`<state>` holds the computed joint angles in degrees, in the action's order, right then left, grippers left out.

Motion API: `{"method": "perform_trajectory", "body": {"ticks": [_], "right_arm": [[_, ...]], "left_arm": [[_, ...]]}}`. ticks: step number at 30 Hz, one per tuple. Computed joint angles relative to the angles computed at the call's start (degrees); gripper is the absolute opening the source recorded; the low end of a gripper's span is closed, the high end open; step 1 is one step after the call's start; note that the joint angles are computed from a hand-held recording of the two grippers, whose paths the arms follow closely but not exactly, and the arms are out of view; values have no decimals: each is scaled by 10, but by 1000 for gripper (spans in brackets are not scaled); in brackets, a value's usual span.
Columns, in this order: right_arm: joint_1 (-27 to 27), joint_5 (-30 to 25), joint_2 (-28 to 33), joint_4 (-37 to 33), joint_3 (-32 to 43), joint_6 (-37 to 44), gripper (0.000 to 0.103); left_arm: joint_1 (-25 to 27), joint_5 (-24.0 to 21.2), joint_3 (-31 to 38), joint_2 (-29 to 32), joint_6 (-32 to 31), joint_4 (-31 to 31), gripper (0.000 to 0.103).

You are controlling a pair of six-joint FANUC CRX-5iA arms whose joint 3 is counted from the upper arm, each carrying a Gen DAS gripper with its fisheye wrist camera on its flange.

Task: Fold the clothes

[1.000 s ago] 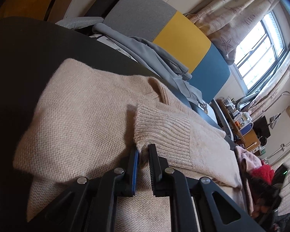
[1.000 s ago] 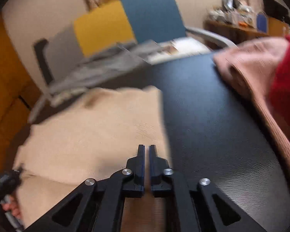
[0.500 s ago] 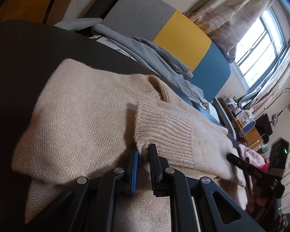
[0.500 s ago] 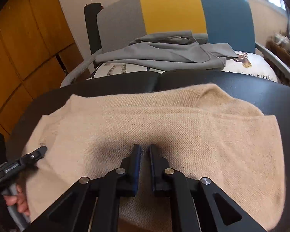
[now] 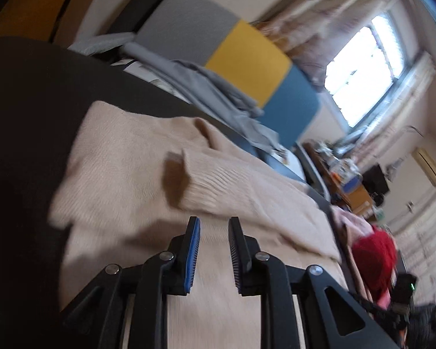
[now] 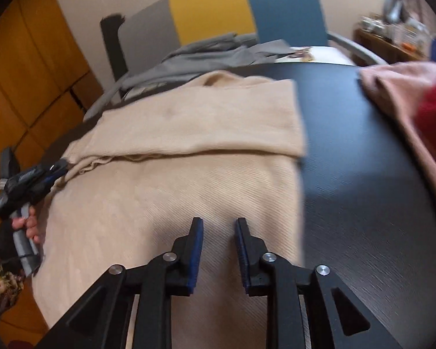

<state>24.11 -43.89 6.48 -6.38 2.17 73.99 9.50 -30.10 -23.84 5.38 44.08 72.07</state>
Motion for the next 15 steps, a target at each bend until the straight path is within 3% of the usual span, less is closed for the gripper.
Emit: {"method": "perform_trajectory", "body": {"ticks": [2,7,11,15], "right_arm": [[-16,2,-24,-33,-19,19,31],[-47,0,-74,-105,-64,54,33],[-77,-4,-85,-178,-70,87,34],[-102,-20,-87,-223,-66,113,34]], "left_arm": [[15,-22,-34,-39,-19,-2,22],[83,-85,-99,-112,30,-77,25],[114,-110,-170,-171,-8,-44,25],[152,-159,-188,-195,-11,-60,25]]}}
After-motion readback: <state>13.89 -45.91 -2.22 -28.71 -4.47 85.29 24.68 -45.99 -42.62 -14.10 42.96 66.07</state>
